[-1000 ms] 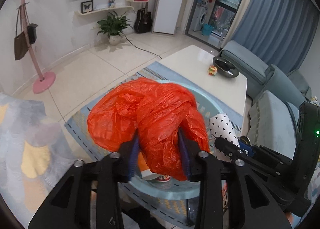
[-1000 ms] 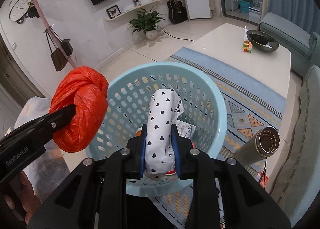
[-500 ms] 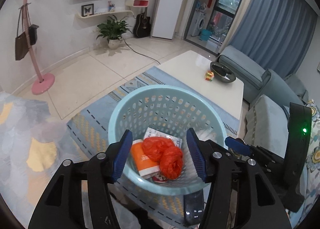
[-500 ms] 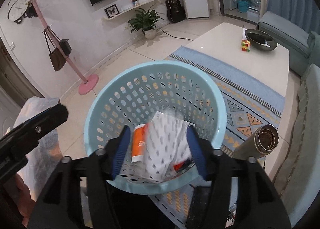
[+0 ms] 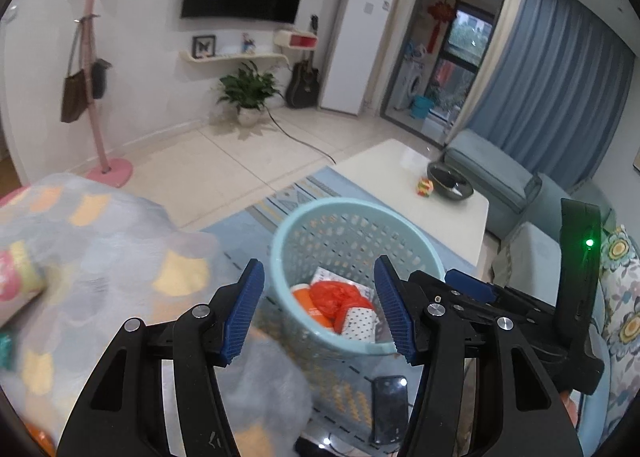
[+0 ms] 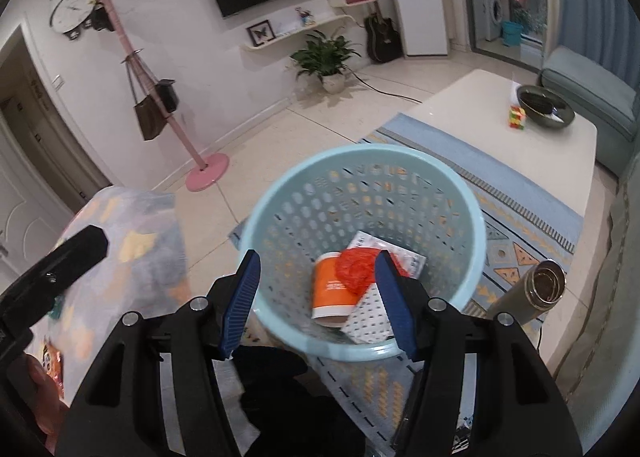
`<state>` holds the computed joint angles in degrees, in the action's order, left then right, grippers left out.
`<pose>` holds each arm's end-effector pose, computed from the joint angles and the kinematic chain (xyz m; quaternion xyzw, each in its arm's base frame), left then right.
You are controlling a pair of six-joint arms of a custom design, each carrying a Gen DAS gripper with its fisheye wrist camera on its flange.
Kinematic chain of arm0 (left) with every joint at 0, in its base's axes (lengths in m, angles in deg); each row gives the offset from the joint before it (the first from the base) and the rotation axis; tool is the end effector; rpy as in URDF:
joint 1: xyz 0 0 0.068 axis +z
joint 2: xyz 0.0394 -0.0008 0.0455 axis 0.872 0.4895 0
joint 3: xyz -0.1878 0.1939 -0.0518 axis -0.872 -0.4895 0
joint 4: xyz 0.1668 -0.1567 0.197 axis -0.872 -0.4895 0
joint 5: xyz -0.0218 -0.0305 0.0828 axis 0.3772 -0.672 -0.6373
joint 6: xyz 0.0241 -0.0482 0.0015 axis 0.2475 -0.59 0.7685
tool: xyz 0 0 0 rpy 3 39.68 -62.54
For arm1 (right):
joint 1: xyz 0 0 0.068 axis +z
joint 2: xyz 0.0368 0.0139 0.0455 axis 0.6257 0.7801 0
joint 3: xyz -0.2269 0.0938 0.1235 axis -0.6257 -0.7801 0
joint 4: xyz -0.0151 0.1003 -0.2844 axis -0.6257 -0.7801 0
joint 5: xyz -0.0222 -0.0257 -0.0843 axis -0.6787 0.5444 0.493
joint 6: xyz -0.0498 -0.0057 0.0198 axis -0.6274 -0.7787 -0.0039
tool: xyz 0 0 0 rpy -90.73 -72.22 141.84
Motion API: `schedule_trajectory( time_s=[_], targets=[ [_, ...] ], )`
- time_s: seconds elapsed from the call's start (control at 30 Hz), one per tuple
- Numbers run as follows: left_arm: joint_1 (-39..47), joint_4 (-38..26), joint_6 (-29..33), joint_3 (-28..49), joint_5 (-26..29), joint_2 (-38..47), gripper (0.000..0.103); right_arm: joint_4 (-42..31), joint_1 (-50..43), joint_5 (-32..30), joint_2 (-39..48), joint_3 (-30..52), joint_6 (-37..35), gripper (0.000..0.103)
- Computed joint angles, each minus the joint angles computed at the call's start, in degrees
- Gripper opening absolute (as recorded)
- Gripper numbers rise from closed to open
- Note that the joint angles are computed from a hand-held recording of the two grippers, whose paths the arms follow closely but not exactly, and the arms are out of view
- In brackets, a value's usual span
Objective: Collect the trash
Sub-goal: 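Carry bag and paper over the blue basket and open both tools to drop them, then move both tools back to the table and grasp the pink bottle with the right tool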
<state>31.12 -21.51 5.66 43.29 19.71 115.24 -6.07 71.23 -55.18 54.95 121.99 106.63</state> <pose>0.3557 -0.2185 0.1525 0.3398 0.8346 -0.2707 0.3386 0.2407 0.1293 0.1097 0.3266 0.8629 0.0023 0.3856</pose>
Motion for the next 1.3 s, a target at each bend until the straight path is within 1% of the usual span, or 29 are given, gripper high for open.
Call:
schedule_trajectory(
  time_s=[0.1, 0.2, 0.37, 0.43, 0.5, 0.57, 0.63, 0.73, 0.83, 0.97, 1.07, 1.1, 1.17, 1.2, 1.27, 1.3],
  targets=[
    [2.72, 0.76, 0.02, -3.56, 1.08, -3.92, 0.056, -1.17, 2.75, 0.97, 2.29, 3.43, -0.15, 0.056],
    [6.34, -0.97, 0.41, -4.40, 4.21, -5.93, 0.056, -1.79, 5.00, 1.11, 5.69, 7.84, -1.56, 0.056],
    [12.41, -1.61, 1.37, -6.20, 4.88, -9.89, 0.056, -2.89, 9.04, 1.07, 12.61, 16.89, -5.47, 0.056],
    [15.41, -1.88, 1.35, -7.08, 5.16, -11.33, 0.056, -3.61, 10.94, 1.02, 16.29, 21.68, -7.71, 0.056],
    [18.17, -2.15, 1.71, -8.31, 4.72, -12.85, 0.058, -4.05, 12.35, 0.57, 19.44, 26.03, -10.06, 0.056],
    [20.96, -1.85, 2.02, -10.67, 1.90, -14.99, 0.066, -4.69, 13.31, 0.01, 22.52, 30.44, -12.01, 0.059],
    [23.95, -1.60, 2.89, -12.81, 0.51, -16.53, 0.069, -4.22, 13.69, -1.69, 24.97, 34.03, -13.44, 0.070],
    [28.47, -0.56, 4.36, -16.59, -0.53, -18.78, 0.074, -3.09, 13.25, -5.83, 28.61, 39.77, -15.33, 0.072],
    [32.31, 0.37, 6.00, -19.17, -0.84, -19.09, 0.075, -3.15, 12.92, -9.42, 32.49, 46.33, -16.31, 0.073],
    [36.54, 0.93, 8.16, -20.88, 1.15, -16.43, 0.075, -3.29, 11.33, -16.11, 39.08, 56.72, -14.32, 0.077],
    [37.90, 1.90, 9.35, -21.38, 1.44, -14.51, 0.075, -5.58, 9.51, -22.94, 46.76, 67.67, -10.10, 0.078],
    [38.50, 2.29, 9.88, -21.70, 1.88, -14.16, 0.075, -6.11, 9.14, -24.50, 48.61, 70.20, -9.09, 0.078],
    [40.10, 2.59, 11.01, -22.75, 3.28, -14.49, 0.075, -8.83, 8.49, -26.74, 53.07, 76.90, -6.74, 0.078],
    [40.53, 2.54, 11.12, -22.63, 3.74, -14.32, 0.075, -11.79, 8.28, -27.03, 56.04, 81.75, -5.26, 0.078],
    [42.06, 2.89, 11.56, -22.98, 4.98, -13.86, 0.075, -16.03, 7.87, -27.97, 60.43, 88.82, -2.99, 0.078],
    [42.75, 2.88, 11.70, -22.78, 5.51, -13.64, 0.075, -19.65, 7.64, -28.36, 63.90, 94.39, -1.13, 0.078]
  ],
)
